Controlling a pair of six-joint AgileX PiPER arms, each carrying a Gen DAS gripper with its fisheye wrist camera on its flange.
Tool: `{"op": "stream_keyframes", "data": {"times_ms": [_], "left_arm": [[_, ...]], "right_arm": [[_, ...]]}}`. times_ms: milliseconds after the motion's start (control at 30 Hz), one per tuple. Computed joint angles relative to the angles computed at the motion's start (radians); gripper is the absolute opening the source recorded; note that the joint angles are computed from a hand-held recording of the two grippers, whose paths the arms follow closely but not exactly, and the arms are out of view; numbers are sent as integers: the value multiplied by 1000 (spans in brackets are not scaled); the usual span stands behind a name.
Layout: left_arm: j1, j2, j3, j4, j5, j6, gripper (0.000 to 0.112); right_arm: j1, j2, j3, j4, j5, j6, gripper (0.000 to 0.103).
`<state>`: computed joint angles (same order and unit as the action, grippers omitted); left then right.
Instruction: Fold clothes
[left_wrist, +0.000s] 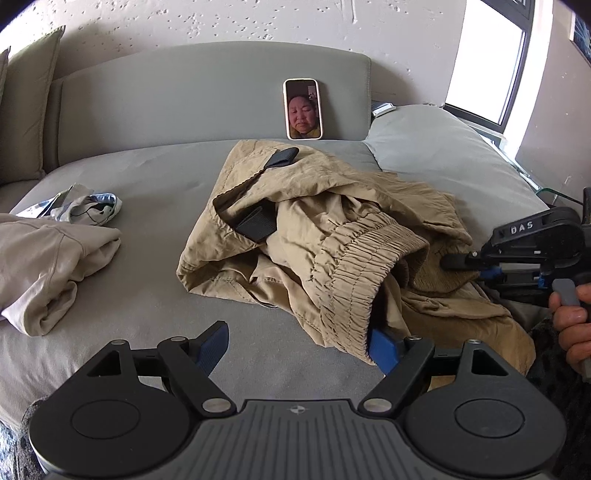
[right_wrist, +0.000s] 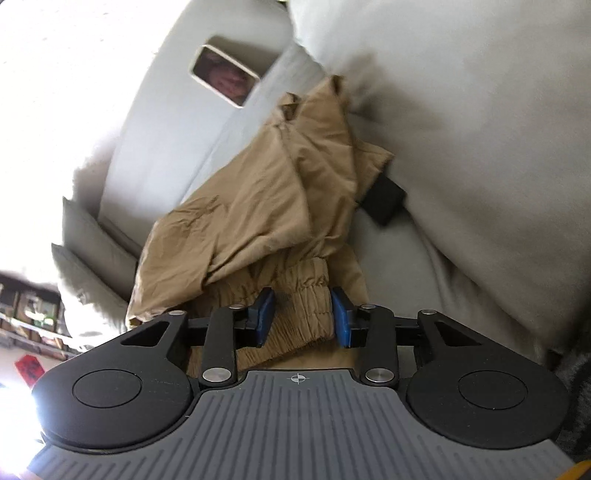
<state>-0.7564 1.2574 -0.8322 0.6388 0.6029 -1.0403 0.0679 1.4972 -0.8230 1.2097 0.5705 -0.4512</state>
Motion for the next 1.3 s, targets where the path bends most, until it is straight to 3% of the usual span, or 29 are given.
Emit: {"op": "stream_keyframes", "data": {"times_ms": [33,100,200,367,467,567,667,767,900,1100,1300], "left_arm": [[-2,-10,1,4,4,-4,79],[-6,-45,4,7,17,-10,84],[-6,-126,11,-11,39,-1,89],[-48,-272,31,56,81,-61,92],[-126,-314,39,153,114,-150,93],[-199,-321,45,222,114,-222,93],[-225,-311,31,208,81,-208,93],[-249,-290,6,213,53,-194,93],[-366,-179,-69,359,128,-245,94],[-525,99,-145,706,396,-432,94],[-610,346,-291,852,577,-462,95]], "right_arm": [[9,-14,-8,-5,2,13,7],[24,-42,-27,-9,12,37,7],[-9,-94,-98,90,138,31,7],[59,-150,-391,82,149,158,7],[170,-143,-586,-32,48,254,7],[264,-120,-742,-256,-11,445,7],[320,-114,-821,-477,3,637,7],[319,-124,-824,-514,46,679,7],[301,-168,-770,-523,78,715,7],[307,-192,-735,-519,94,752,7],[317,-215,-708,-513,85,799,8]]}}
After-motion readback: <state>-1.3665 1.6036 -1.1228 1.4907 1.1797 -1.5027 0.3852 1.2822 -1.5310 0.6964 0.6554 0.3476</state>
